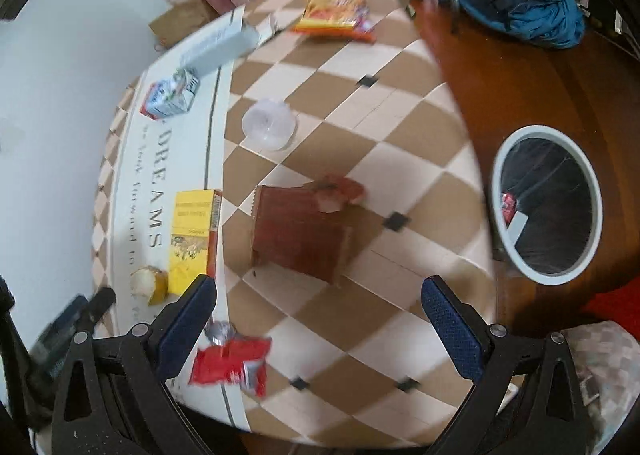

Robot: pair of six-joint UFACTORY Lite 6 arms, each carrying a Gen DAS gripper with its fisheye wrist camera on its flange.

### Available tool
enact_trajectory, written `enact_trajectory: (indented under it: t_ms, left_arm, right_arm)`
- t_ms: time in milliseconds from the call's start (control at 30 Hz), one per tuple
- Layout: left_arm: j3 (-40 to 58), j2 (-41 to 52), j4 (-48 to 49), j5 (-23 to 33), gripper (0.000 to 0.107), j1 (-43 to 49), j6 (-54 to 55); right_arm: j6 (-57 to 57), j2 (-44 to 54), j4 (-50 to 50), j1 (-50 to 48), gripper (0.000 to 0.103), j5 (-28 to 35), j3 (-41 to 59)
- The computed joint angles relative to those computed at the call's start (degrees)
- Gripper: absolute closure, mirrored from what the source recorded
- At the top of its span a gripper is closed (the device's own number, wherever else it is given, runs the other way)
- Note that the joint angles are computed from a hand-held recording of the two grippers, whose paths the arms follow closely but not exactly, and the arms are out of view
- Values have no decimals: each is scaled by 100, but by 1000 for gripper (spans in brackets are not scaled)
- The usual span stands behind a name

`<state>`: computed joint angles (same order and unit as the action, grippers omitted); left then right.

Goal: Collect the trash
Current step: 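Grasp the bread crust with the left tool while the right tool grasps the brown packet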

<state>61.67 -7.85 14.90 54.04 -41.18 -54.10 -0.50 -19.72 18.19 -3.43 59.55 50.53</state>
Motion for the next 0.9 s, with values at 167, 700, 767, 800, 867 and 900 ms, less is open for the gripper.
enact_trajectory:
  t_ms: [167, 700, 767, 800, 867, 900]
  left_arm:
    - [-156, 194, -861, -599, 37, 406, 922]
    - [-26, 254, -330, -698, 99, 313, 416]
    - [-70, 70, -158, -636, 99, 284, 296]
    - [-56, 39, -99, -573, 99, 267, 244]
    - [-47, -38, -28, -488, 99, 269, 188]
    - [-51, -80, -3, -450, 99, 274, 161]
  right_arm:
    - [338, 442, -93, 342, 0, -398, 47]
    - [142, 640, 169, 372, 51, -891, -53]
    - [177, 485, 73, 397, 60, -891, -68]
    - [155, 369, 35, 405, 65, -878, -68]
    - [98, 216, 41, 350, 69, -785, -60]
    - [52, 131, 53, 320, 74, -738, -50]
